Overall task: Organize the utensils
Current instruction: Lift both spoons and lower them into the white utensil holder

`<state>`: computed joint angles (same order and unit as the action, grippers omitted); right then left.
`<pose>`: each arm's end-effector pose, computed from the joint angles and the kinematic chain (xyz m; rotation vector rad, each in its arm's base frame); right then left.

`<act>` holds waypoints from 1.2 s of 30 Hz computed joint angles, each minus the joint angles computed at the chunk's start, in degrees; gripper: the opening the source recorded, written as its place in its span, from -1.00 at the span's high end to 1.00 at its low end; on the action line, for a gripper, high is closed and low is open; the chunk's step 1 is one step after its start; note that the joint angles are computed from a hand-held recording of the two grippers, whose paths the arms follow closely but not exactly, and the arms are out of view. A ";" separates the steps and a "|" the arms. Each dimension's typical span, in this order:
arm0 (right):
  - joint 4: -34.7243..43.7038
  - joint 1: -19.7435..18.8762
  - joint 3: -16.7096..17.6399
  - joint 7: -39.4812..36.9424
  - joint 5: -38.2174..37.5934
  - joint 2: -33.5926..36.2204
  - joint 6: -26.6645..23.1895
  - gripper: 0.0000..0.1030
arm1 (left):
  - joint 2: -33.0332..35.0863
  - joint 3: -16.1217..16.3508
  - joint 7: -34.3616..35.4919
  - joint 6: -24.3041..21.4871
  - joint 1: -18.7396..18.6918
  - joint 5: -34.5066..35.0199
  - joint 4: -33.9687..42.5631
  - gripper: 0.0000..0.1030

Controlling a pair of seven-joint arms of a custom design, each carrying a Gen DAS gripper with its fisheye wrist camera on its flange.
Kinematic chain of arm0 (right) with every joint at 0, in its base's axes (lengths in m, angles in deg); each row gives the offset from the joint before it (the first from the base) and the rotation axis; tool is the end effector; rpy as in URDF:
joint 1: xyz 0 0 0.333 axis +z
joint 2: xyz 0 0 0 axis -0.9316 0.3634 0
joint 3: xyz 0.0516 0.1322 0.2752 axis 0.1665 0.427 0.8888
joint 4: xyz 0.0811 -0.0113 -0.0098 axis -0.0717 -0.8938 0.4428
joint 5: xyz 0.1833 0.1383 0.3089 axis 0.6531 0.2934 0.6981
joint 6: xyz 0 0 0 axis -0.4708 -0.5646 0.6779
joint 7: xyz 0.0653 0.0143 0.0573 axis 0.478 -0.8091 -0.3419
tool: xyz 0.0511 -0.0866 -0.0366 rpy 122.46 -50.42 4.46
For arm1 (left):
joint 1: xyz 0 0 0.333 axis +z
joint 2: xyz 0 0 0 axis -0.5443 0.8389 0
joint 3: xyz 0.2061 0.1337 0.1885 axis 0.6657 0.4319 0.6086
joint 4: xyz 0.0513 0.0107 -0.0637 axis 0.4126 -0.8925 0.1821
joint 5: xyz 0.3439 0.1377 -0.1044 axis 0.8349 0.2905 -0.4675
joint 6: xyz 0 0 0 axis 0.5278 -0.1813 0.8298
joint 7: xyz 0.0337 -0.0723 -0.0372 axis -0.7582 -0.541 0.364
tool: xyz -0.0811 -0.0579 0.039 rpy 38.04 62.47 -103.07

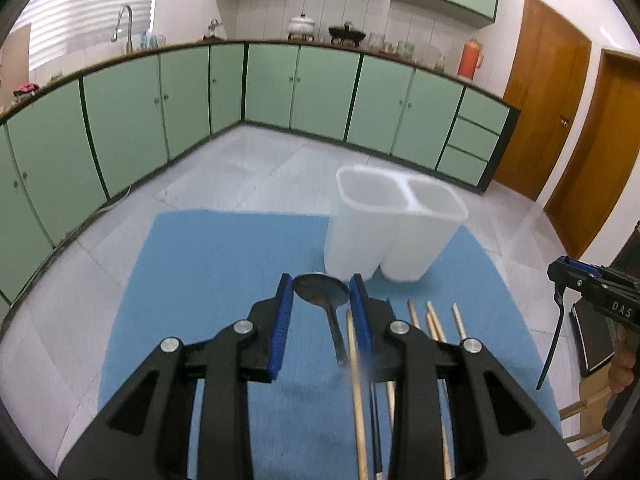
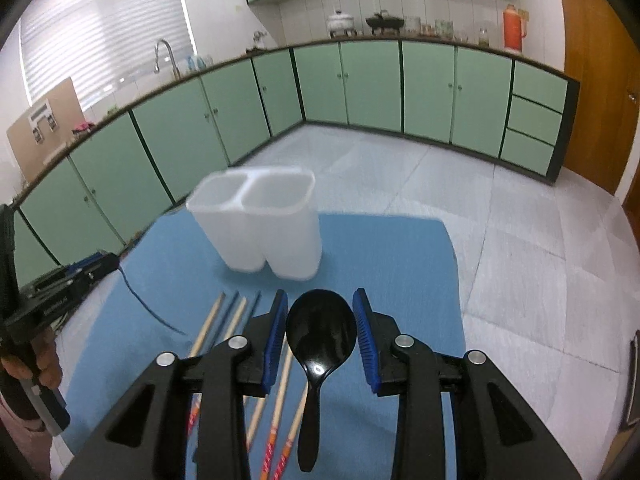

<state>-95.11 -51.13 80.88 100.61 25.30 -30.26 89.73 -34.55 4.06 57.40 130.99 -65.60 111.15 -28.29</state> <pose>0.5132 0.2329 0.4986 -1.8006 1.5466 -0.4843 0.5085 -0.4549 0.4902 -1.7565 1.7466 -0.9418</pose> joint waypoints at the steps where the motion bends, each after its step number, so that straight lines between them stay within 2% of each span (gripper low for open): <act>1: 0.59 -0.01 -0.03 -0.12 -0.03 0.21 0.51 0.36 | -0.32 0.19 -0.44 -0.10 -0.19 0.64 0.09 0.46; 8: 6.71 -0.02 -0.35 1.38 -3.19 3.17 3.02 0.36 | -0.48 0.67 -2.89 -0.14 -0.54 4.67 3.52 0.46; 15: 14.95 1.51 -1.75 0.05 -2.67 8.44 5.99 0.36 | 0.47 1.57 -5.10 -0.03 -0.95 10.13 9.37 0.46; 18: 19.08 3.75 -4.79 4.62 -7.09 11.46 7.54 0.36 | 2.26 2.04 -5.19 -0.21 -1.57 11.84 13.18 0.46; 23: 27.39 10.96 -14.42 14.59 -15.33 18.13 9.94 0.36 | 10.45 4.07 -0.04 -2.04 -3.77 10.98 25.80 0.46; 27: 34.35 17.73 -23.39 20.36 -19.10 24.78 10.38 0.36 | 19.31 5.33 7.42 -3.43 -4.74 5.57 37.81 0.46; 30: 38.49 19.42 -25.94 21.70 -19.13 29.09 9.97 0.36 | 25.36 6.30 12.74 -4.12 -5.06 0.90 45.54 0.46; 33: 40.47 18.16 -24.61 20.57 -17.25 31.82 10.30 0.36 | 29.04 7.15 15.91 -3.23 -4.76 -3.38 49.20 0.46; 36: 39.85 18.28 -24.68 19.44 -15.43 32.74 11.36 0.36 | 30.94 8.08 17.07 -2.59 -4.59 -5.70 50.00 0.46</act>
